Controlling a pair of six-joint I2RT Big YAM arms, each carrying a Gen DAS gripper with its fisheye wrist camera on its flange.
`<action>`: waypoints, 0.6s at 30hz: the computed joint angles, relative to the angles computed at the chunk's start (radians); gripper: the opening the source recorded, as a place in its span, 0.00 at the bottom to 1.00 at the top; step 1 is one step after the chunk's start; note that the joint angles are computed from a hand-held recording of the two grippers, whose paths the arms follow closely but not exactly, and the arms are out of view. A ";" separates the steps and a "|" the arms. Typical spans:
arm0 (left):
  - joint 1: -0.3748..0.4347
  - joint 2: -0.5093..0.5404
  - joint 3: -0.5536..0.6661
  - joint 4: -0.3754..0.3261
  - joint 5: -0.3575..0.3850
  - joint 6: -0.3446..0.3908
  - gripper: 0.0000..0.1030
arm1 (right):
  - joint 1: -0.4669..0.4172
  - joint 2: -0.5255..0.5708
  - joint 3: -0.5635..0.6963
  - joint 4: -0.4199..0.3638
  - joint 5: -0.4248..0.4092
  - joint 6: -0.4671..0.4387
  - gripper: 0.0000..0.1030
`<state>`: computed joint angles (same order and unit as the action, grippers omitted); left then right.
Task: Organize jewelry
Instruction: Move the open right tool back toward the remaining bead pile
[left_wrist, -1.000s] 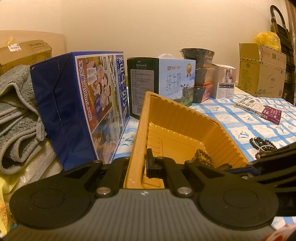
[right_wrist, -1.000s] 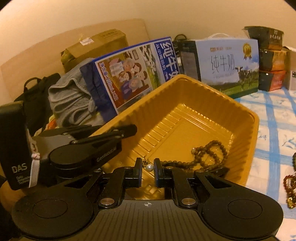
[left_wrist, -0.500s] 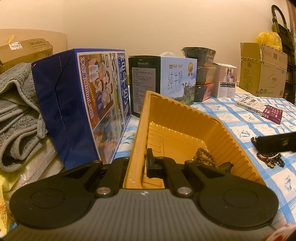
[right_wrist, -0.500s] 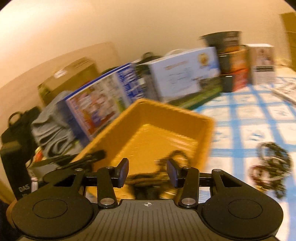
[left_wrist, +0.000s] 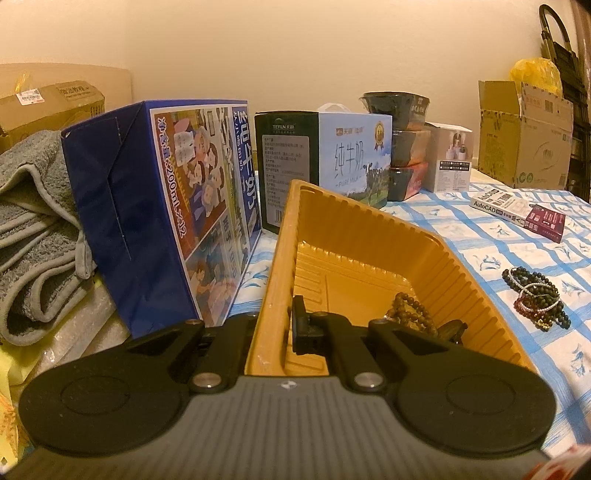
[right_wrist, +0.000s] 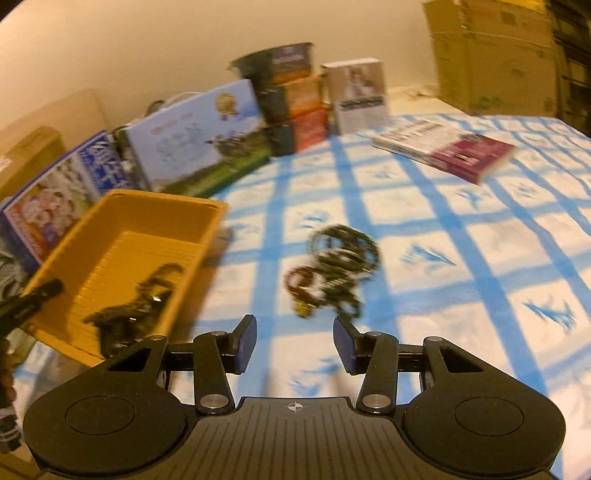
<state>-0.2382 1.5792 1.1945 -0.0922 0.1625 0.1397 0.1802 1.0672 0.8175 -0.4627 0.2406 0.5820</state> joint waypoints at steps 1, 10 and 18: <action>0.000 0.000 0.000 -0.001 0.000 0.002 0.04 | -0.004 -0.006 -0.004 -0.011 0.003 0.003 0.45; -0.001 -0.001 0.003 -0.006 -0.004 0.011 0.04 | -0.013 0.051 0.004 -0.015 0.015 -0.060 0.45; -0.001 -0.001 0.002 -0.007 -0.004 0.014 0.04 | -0.009 0.110 0.027 0.017 -0.009 -0.098 0.45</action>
<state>-0.2397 1.5782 1.1967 -0.0987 0.1589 0.1535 0.1712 1.1771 0.8445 -0.4456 0.2320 0.4837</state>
